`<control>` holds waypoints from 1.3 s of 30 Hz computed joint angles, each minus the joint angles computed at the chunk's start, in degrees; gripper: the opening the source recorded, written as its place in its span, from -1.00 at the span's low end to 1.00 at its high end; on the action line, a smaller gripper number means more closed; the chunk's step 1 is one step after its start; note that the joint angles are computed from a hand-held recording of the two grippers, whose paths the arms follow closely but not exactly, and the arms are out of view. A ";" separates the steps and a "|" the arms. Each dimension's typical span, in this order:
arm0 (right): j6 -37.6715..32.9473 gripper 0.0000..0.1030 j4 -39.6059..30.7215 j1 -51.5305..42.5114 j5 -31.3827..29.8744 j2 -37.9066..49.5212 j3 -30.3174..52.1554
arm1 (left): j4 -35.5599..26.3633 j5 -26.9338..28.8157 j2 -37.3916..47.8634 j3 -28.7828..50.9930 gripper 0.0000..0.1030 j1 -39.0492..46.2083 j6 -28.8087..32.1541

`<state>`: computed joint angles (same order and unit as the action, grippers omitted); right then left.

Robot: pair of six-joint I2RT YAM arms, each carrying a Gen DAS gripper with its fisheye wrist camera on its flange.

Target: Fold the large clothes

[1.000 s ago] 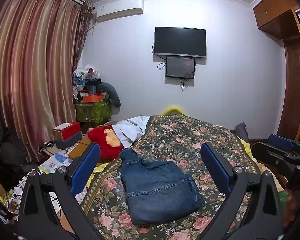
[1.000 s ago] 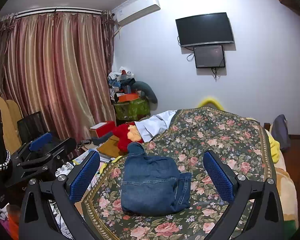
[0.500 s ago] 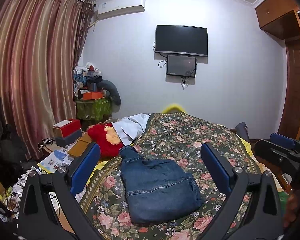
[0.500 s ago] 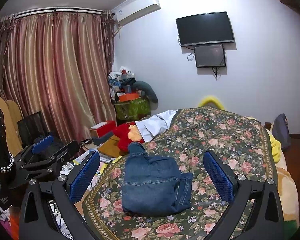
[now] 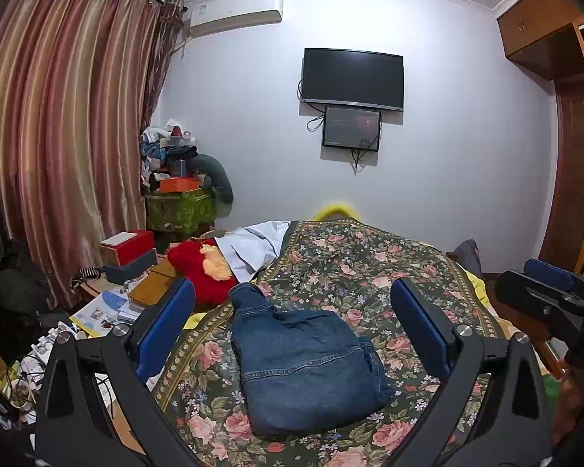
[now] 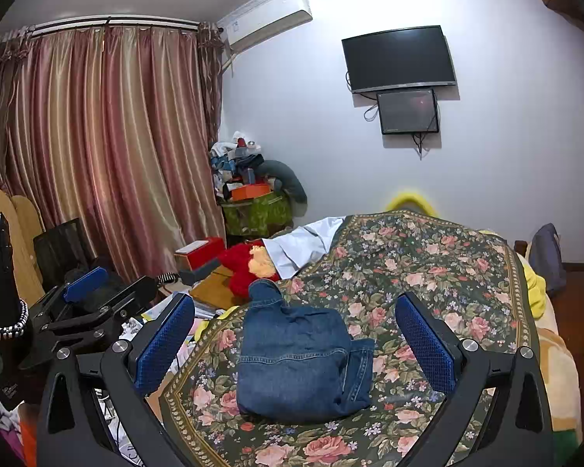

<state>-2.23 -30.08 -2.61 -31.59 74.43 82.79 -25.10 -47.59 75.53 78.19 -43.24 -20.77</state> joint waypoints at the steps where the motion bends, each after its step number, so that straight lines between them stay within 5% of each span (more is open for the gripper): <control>1: 0.01 0.99 0.00 0.01 0.04 0.02 0.02 | -0.05 -0.06 0.06 0.07 0.97 -0.05 -0.05; 39: 3.78 0.99 1.27 -0.65 2.15 0.58 0.56 | -1.42 3.97 2.83 2.98 0.97 -0.61 -2.17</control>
